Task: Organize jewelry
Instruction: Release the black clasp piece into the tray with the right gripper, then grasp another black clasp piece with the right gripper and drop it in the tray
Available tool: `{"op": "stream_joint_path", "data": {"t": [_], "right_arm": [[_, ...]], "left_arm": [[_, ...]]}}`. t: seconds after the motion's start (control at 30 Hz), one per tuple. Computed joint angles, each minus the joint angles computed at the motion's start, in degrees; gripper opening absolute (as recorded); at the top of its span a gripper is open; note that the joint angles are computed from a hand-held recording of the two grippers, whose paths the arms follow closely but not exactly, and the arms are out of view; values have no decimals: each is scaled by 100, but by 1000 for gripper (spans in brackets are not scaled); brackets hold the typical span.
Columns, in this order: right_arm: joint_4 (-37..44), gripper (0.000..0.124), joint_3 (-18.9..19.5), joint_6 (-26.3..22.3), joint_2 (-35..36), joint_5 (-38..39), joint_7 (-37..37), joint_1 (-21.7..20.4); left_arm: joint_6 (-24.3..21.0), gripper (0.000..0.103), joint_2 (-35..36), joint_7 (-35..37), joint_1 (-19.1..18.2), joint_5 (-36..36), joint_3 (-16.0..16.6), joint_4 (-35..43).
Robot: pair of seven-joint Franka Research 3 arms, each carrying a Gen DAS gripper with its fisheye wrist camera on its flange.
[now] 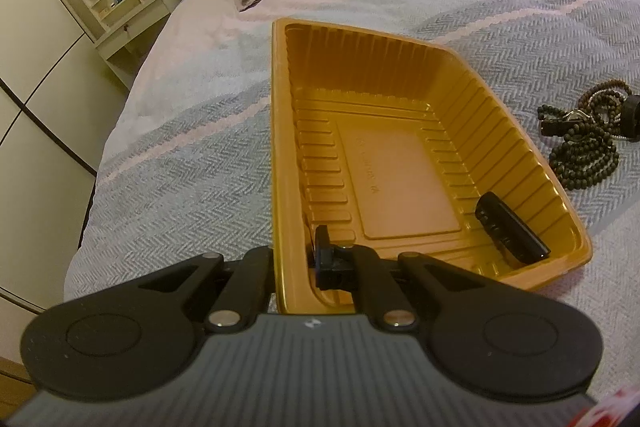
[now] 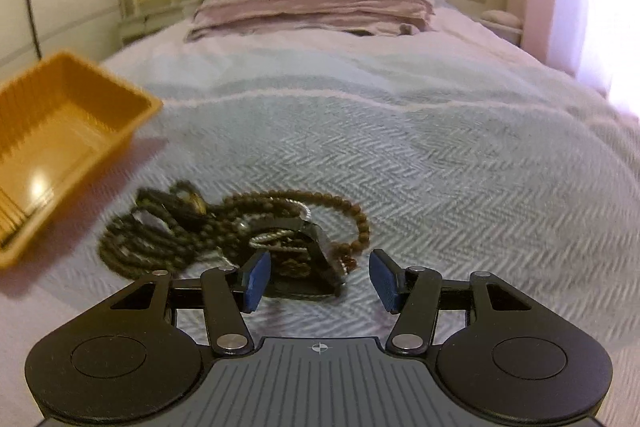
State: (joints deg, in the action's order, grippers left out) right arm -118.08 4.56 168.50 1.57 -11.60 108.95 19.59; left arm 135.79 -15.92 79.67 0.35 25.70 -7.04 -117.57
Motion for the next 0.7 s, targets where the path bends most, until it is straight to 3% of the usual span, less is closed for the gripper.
{"op": "stream_joint_path", "data": {"t": [0.07, 0.13, 0.17, 0.2, 0.23, 0.3, 0.5, 0.7], "right_arm": [[82, 51, -15, -70, 90, -185, -85, 11], [154, 35, -32, -143, 163, -252, -216, 35], [173, 33, -54, -146, 188, -334, -193, 56], [201, 28, -92, -169, 213, -509, -105, 87], [221, 15, -151, -183, 221, -806, 101, 128], [229, 10, -225, -175, 214, -1278, 468, 182], [148, 9, -192, -20, 34, -1665, 1044, 117], [263, 9, 59, 310, -56, -613, 326, 72]], "left_arm": [[-2, 4, 5, 5, 3, -2, 3, 2], [-14, 4, 14, 16, 5, -13, 9, 14], [-19, 4, 19, 24, 6, -13, 9, 20], [-22, 4, 25, 22, 7, -2, 3, 26], [-20, 4, 30, 32, 7, 0, 5, 32], [-15, 4, 33, 33, 6, 13, -1, 32], [22, 4, 21, 49, 7, 29, 1, 6], [52, 4, 18, 46, 12, 36, 2, -9]]}}
